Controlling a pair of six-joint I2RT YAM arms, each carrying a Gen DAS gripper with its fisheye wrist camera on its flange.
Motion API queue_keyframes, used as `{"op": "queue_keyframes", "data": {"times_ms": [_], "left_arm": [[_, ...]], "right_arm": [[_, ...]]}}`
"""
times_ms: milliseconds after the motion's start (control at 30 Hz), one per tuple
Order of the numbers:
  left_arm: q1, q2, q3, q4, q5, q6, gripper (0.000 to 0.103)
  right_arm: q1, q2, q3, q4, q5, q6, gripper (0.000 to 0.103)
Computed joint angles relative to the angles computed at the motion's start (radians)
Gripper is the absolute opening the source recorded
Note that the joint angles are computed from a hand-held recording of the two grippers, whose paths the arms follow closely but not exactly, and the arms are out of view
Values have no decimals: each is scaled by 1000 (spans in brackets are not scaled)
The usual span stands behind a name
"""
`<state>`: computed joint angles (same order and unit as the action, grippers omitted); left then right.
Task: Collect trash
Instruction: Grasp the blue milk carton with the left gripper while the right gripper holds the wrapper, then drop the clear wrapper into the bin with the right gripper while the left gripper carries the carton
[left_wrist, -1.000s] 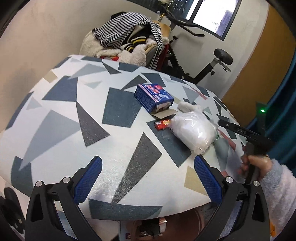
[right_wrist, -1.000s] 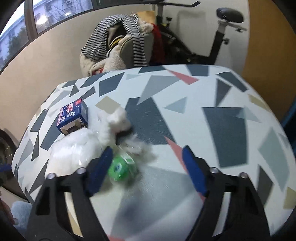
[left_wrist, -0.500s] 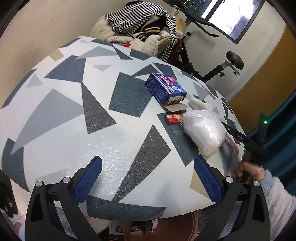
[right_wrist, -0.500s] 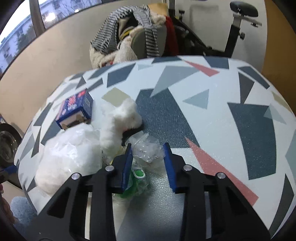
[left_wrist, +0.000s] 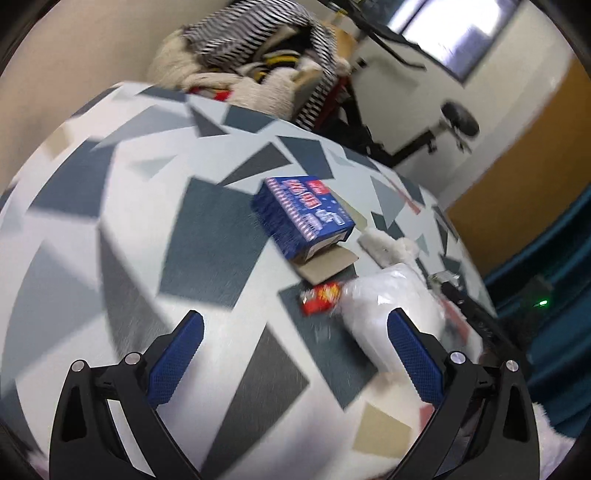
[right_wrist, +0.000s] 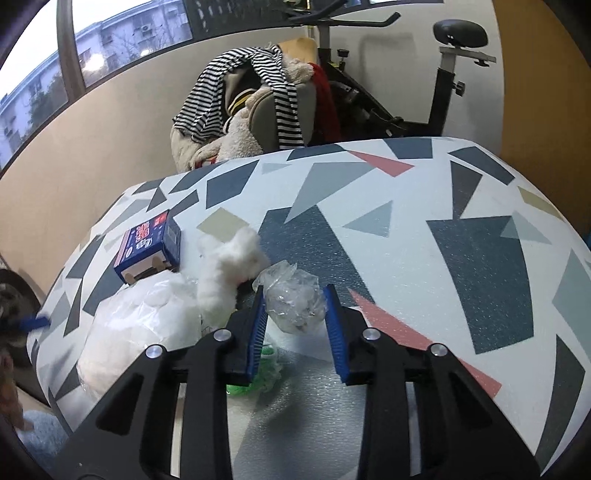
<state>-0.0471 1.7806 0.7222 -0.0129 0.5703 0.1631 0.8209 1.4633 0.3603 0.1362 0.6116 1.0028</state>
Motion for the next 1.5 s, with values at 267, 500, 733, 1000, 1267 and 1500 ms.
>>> {"op": "queue_keyframes", "data": {"times_ms": [267,500,733,1000,1267,1500], "left_arm": [[-121,252,345,-79,-46,-333,97],[-220,377,571,-192,-212,-453,97],[-298,482,703,-276,-424,-474,97],[-284,487,654,-206,-365,-438,86],[-210,289,427,-61,-263,-349,83],[-148,27,186,15,-222,-199,83]], "right_arm": [[5,5,-19,36,3,8,33],[14,22,-10,48,2,-43,33],[23,33,4,51,2,-64,33],[16,25,-8,70,-11,-62,33],[10,27,-5,67,-12,-69,33],[65,48,36,-12,79,-2,33]]}}
